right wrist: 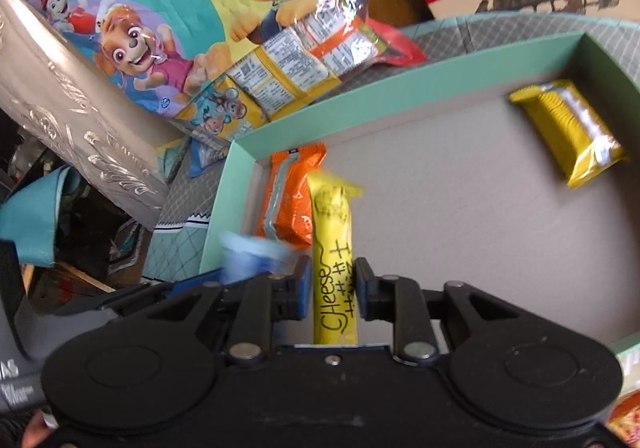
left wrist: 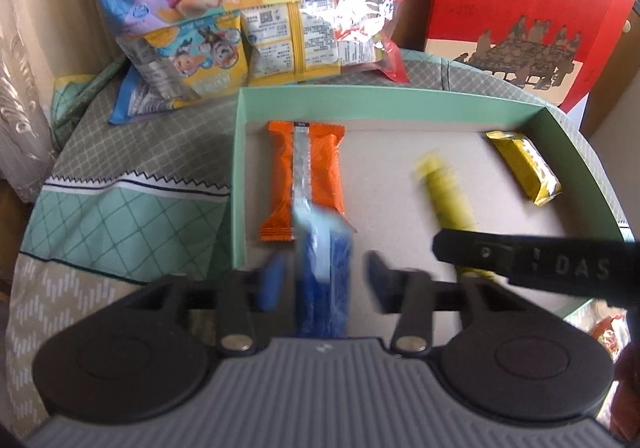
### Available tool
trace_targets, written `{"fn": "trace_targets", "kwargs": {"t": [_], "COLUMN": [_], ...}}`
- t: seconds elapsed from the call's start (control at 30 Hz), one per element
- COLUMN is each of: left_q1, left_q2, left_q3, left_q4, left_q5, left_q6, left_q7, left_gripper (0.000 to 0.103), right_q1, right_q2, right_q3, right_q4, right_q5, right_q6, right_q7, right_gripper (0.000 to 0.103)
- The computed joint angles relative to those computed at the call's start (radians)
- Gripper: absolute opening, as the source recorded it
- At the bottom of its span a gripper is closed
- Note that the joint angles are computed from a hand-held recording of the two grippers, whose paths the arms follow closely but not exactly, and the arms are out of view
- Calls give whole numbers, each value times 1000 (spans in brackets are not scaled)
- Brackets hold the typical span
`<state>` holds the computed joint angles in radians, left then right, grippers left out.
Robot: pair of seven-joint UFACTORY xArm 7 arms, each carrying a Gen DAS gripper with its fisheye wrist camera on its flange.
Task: Organize snacks
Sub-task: 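Place the blue packet in the green box with the left tool while the right tool places the cheese stick, then grasp the yellow biscuit pack with the left tool while the right tool grasps the orange tube snack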
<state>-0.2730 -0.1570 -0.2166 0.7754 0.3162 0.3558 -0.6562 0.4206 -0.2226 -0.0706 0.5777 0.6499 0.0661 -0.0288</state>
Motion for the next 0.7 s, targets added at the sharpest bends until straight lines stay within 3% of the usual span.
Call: {"fn": "trace_targets", "kwargs": {"t": [0.03,0.07,0.13,0.23,0.47,0.7], "left_q1": [5,2,-2,5,14,-2], "left_q2": [-14,-31,-63,-107,-209,-356], "left_q3": [-5,-2,-3,-12,-15,-7], "left_q4": [-11,-25,-42,-63,-117,-223], "left_q5": [20,16,-2,-22,-82,-155], "left_q6": [-10,-30,-41,-51,-15,56], "left_q7": [-15,-6,8,11,42,89], "left_gripper": [80,83,94,101,103,103], "right_q1": [19,-2,-49,-128,-228,-227], "right_q2": [-3,-10,-23,-88,-274,-473], "right_q3": [-16,4,46,108,185,212], "right_q4": [-2,-9,-25,-70,-175,-277], "right_q5": [23,3,-62,-169,-321,-419], "right_q6": [-6,-14,-35,-36,24,126], "right_q7": [-16,5,62,157,307,417], "right_gripper": [44,49,71,88,100,103]}}
